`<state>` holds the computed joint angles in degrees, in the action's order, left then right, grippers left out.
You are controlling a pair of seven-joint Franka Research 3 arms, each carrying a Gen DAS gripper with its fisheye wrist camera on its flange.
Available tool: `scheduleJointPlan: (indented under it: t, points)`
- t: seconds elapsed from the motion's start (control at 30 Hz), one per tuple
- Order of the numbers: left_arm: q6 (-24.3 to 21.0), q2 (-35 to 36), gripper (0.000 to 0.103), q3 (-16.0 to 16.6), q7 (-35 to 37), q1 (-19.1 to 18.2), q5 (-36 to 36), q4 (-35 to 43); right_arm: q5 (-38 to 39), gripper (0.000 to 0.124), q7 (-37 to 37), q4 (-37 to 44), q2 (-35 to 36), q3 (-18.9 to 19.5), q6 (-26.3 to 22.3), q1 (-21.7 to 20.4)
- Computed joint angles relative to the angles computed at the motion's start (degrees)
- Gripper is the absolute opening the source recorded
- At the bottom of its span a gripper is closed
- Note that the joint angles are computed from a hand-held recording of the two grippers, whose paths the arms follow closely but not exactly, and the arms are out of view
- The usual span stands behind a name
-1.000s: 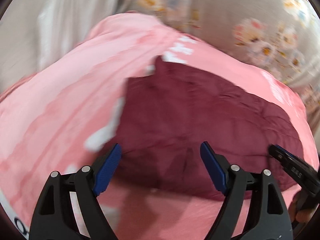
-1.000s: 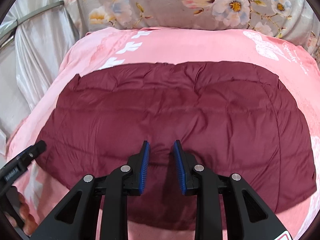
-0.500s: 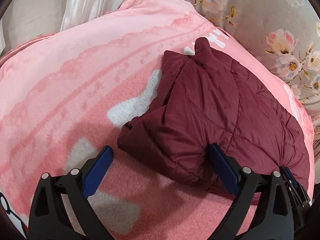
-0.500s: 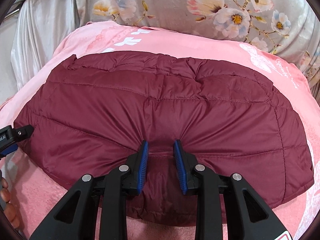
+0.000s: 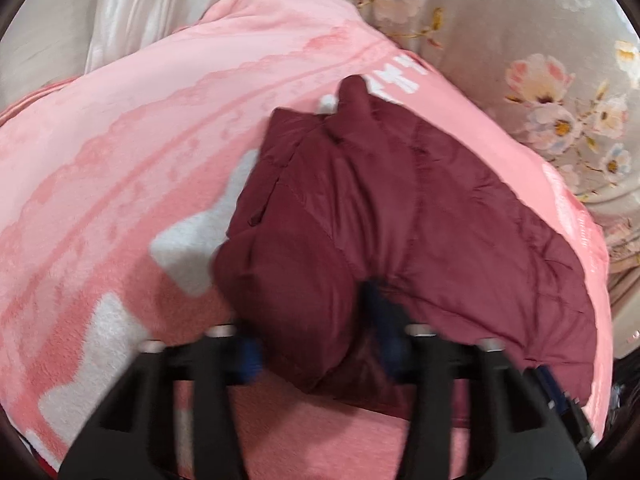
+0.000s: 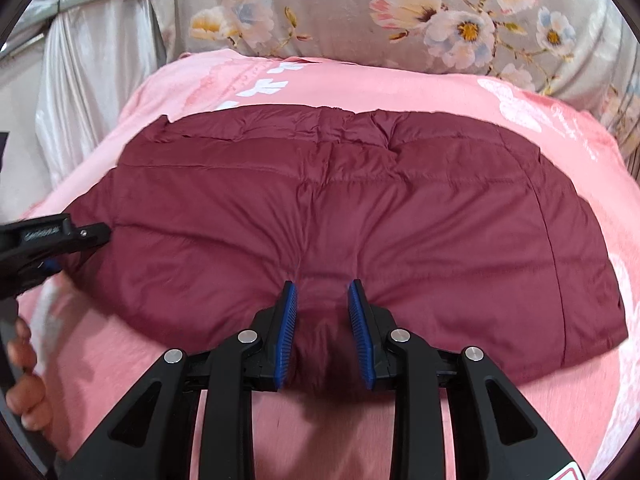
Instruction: Fold large clothes
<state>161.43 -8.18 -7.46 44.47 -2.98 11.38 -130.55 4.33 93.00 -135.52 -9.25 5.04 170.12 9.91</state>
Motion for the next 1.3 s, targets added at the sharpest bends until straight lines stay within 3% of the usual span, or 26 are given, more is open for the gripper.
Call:
scheduleJointPlan:
  t: [0.07, 0.23, 0.43, 0.53, 0.67, 0.77, 0.9, 1.03, 1.13, 1.3]
  points:
    - [1.4, -1.4, 0.015, 0.2, 1.3, -0.6, -0.6, -0.4, 3.3, 0.027, -2.8, -1.3, -1.4, -1.4, -0.2, 1.6]
    - [5.2, -5.4, 0.012, 0.7, 3.6, -2.5, -3.0, -1.3, 7.3, 0.027, -5.9, -2.4, -2.1, -1.9, -1.2, 2.4]
    - [8.7, -8.3, 0.011, 3.1, 13.7, -10.2, -9.4, 0.9, 7.9, 0.027, -6.0, 0.1, 0.4, -1.8, -2.6, 2.2]
    - [9.1, -7.2, 0.011, 4.6, 21.1, -15.9, -14.0, 3.8, 20.2, 0.027, -14.9, 1.4, 0.5, -5.6, -5.1, 5.8]
    - [7.6, -2.2, 0.011, 0.8, 25.6, -16.8, -13.8, 10.9, 39.8, 0.026, -27.0, 2.3, -2.7, -10.8, -15.3, 6.4]
    - [5.9, 2.5, 0.011, -2.4, 27.6, -17.1, -13.5, 16.0, 38.4, 0.026, -26.0, -0.5, -6.7, -9.8, -15.5, 2.4]
    - [2.6, 9.7, 0.011, -6.5, 26.7, -16.9, -9.3, 23.2, 26.2, 0.026, -17.9, -6.2, -13.2, -6.6, -12.3, -5.4]
    - [-2.9, 18.2, 0.011, -9.2, 25.8, -18.1, -6.1, 31.2, 18.3, 0.027, -11.8, -9.7, -17.2, -6.7, -13.1, -11.2]
    - [-7.0, 23.6, 0.011, -10.2, 25.2, -19.3, -5.2, 35.9, 13.6, 0.027, -8.7, -11.7, -19.1, -6.5, -12.8, -14.7]
    - [-11.3, 29.1, 0.012, -9.4, 22.0, -21.9, -1.0, 39.9, 12.0, 0.027, -7.2, -12.3, -19.1, -8.7, -13.0, -15.9]
